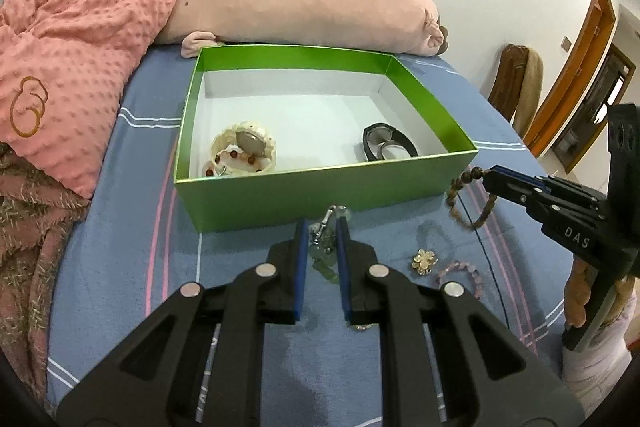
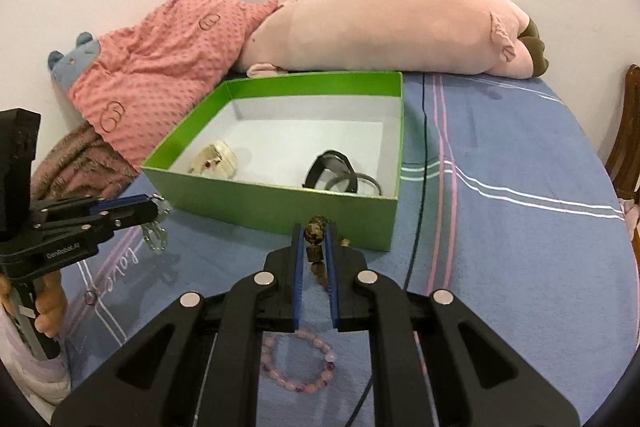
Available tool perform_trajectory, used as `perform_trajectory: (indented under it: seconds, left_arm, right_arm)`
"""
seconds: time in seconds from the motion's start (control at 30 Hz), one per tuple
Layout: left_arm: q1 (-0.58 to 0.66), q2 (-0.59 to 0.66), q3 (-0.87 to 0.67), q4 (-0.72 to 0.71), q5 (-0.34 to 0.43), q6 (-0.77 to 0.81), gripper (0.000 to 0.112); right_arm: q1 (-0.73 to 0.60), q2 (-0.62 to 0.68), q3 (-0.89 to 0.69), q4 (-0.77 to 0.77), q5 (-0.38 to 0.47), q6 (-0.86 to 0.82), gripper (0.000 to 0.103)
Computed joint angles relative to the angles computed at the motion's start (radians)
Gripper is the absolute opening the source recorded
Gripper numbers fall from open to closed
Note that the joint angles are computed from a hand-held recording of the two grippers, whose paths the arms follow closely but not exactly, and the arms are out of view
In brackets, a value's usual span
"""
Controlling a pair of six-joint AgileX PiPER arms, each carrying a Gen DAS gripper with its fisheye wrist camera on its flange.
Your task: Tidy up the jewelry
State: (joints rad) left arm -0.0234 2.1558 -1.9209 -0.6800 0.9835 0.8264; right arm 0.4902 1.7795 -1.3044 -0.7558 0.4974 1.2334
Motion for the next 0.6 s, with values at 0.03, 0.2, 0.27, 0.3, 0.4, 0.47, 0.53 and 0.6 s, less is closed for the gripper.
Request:
perform_trajectory:
  seconds: [0.03, 0.2, 0.27, 0.3, 0.4, 0.47, 0.53, 0.6]
  left_arm:
    - [0.001, 0.022, -0.042, 0.019, 0.023, -0.036, 0.014]
    - [0.017, 0.051, -0.142, 0.094, 0.092, -0.164, 0.014]
    - [0.012, 0.001, -0.097, 0.141, 0.044, -0.168, 0.014]
    - [0.012, -0.014, -0.090, 0.154, 0.035, -0.174, 0.014]
    - [0.031, -0.057, -0.073, 0.143, 0.028, -0.159, 0.014]
    - [0.042, -0.073, -0.066, 0.130, 0.024, -0.151, 0.014]
    - [0.048, -0.081, -0.058, 0.121, 0.024, -0.148, 0.014]
    - [0.049, -0.084, -0.051, 0.122, 0.024, -0.146, 0.014]
  right_arm:
    - [0.002, 0.003, -0.007, -0.007, 0.006, 0.009, 0.010]
    - [-0.016, 0.019, -0.076, 0.208, 0.040, -0.136, 0.010]
    - [-0.005, 0.040, -0.134, 0.240, 0.113, -0.180, 0.010]
    - [0.003, 0.047, -0.159, 0.238, 0.146, -0.189, 0.010]
    - [0.021, 0.045, -0.201, 0.230, 0.192, -0.206, 0.010]
    - [0.034, 0.033, -0.211, 0.211, 0.199, -0.196, 0.010]
    - [0.048, 0.023, -0.220, 0.189, 0.203, -0.187, 0.010]
    - [0.061, 0.026, -0.238, 0.181, 0.216, -0.191, 0.010]
